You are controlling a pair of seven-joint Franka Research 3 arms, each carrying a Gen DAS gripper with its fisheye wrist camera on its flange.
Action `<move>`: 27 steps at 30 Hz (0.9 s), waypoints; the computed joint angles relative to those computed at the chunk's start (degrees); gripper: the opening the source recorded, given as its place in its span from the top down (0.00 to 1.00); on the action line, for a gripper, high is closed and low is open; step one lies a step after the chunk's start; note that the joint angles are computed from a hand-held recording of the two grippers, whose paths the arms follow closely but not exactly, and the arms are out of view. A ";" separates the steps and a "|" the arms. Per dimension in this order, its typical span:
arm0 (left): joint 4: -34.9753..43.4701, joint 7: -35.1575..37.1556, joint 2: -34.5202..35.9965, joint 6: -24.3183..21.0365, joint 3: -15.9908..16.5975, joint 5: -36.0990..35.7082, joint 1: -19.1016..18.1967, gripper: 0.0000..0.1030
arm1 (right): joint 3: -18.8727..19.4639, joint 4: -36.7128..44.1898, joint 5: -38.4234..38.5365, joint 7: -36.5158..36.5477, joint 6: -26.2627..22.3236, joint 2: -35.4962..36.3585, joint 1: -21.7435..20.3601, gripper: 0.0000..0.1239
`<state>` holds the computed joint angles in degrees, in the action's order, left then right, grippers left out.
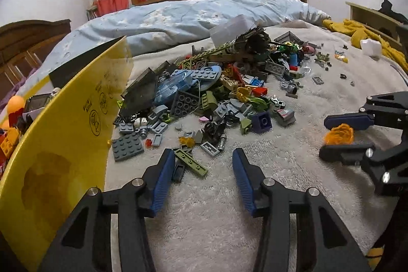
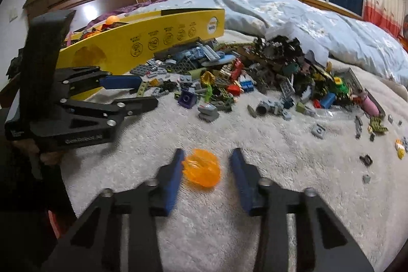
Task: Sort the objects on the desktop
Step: 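Grasp the orange piece with right tool while left grasps a thin olive brick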
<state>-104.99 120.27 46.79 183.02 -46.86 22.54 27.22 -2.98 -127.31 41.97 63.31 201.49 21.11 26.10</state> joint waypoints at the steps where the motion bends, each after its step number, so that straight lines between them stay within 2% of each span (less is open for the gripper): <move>1: 0.30 -0.67 -0.20 -0.16 0.59 -0.47 -0.60 0.54 | 0.26 -0.15 -0.58 0.07 0.58 0.04 -0.25 0.80; 4: 0.83 -1.83 -0.56 0.10 1.93 -1.28 -1.84 0.68 | 1.19 -0.62 -1.61 0.64 1.43 -0.11 -1.15 0.80; 6: 0.67 -2.48 -1.03 1.12 3.07 -1.03 -2.68 0.81 | 1.56 -0.65 -2.20 0.92 1.67 -0.11 -1.56 0.80; 9: 0.08 -4.79 -2.58 4.05 6.82 0.06 -5.39 0.91 | 0.69 -0.15 -1.15 -0.12 1.20 0.16 -0.48 0.80; 13: -1.95 -7.44 -3.21 8.98 7.02 3.21 -4.39 0.91 | -0.13 0.34 0.05 -1.26 0.58 0.46 0.51 0.80; 15: -3.45 -8.66 -3.19 11.00 5.24 5.65 -2.13 0.91 | 0.11 0.36 0.01 -1.13 0.75 0.51 0.31 0.80; 19: -7.67 -10.67 -0.76 11.62 -4.05 14.19 7.81 0.91 | 0.46 0.16 0.15 -0.88 1.82 0.55 0.16 0.80; 22: -11.54 -11.00 0.34 12.09 -8.00 20.62 12.19 0.91 | -0.93 0.49 3.27 -2.91 2.55 0.46 2.05 0.80; 23: -13.03 -11.28 -1.12 13.70 -6.72 21.41 11.29 0.91 | -1.86 0.86 5.49 -4.39 3.04 0.57 3.30 0.80; 25: -14.48 -12.34 -3.28 14.82 -4.56 22.04 9.23 0.91 | -1.46 0.87 7.30 -5.42 3.88 0.32 3.10 0.80; 27: -14.72 -14.06 -5.53 12.75 -2.04 21.59 6.56 0.82 | -0.71 0.83 8.80 -5.83 4.42 0.05 2.40 0.80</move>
